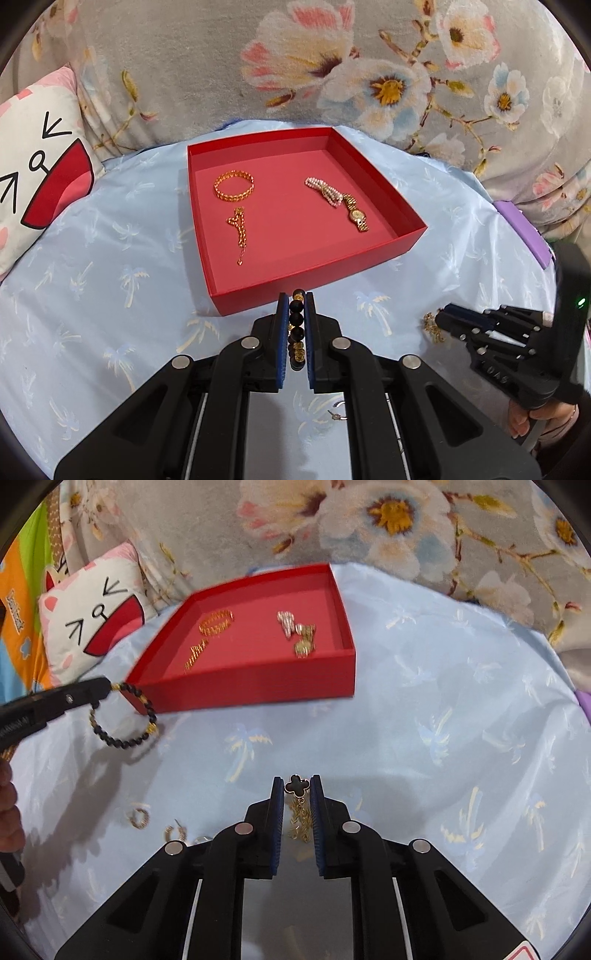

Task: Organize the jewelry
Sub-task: 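Carry the bracelet and necklace into the red box and open both tools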

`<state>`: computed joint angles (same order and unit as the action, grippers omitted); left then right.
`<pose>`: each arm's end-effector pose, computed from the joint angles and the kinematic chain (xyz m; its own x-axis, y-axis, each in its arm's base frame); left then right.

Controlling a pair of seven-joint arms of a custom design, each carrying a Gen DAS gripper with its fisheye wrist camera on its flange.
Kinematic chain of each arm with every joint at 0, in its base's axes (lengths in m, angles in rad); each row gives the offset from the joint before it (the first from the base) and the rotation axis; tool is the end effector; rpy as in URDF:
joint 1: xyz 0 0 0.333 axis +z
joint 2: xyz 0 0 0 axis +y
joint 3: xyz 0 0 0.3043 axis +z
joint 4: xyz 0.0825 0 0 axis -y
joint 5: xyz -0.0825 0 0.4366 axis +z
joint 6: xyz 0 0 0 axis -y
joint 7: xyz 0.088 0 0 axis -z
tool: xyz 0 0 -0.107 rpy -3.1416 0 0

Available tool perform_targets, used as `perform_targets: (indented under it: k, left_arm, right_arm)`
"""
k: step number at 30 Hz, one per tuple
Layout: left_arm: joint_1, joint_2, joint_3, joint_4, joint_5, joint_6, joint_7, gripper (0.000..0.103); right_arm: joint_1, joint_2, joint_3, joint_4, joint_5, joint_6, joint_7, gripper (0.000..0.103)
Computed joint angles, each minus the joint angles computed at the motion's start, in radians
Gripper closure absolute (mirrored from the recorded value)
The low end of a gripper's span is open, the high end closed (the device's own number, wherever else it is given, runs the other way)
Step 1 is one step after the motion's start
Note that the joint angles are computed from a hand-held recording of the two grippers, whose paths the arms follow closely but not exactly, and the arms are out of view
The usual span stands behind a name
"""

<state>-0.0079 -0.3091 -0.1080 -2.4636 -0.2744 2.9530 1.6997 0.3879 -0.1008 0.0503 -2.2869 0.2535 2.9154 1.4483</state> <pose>0.5310 -0.0452 0.4621 -0.0489 -0.9934 0.1035 -0.7010 -0.0397 -0.7121 0.5419 0.2372 0.4367 0.3708 -0.9209 -0.1199 -0.7214 -0.2043 -0.6617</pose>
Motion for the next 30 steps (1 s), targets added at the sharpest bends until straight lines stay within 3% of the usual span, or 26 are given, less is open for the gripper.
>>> perform_targets:
  k: [4, 12, 22, 30]
  left_arm:
    - [-0.024, -0.003, 0.028, 0.03, -0.038, -0.018, 0.035, 0.096]
    - [0.008, 0.079, 0.017, 0.184, -0.015, -0.045, 0.028, 0.096]
    - [0.043, 0.273, 0.006, 0.4, 0.093, -0.085, -0.063, 0.096]
    - [0.039, 0.374, 0.017, 0.481, 0.126, -0.109, -0.095, 0.096]
  right_arm:
    - [0.025, -0.031, -0.017, 0.035, 0.079, 0.002, -0.076, 0.09]
    - [0.035, 0.02, -0.019, 0.23, 0.144, -0.028, -0.156, 0.09]
    - [-0.058, 0.242, 0.067, 0.511, 0.037, -0.072, -0.075, 0.09]
    - [-0.077, 0.38, 0.09, 0.71, -0.114, -0.114, 0.045, 0.09]
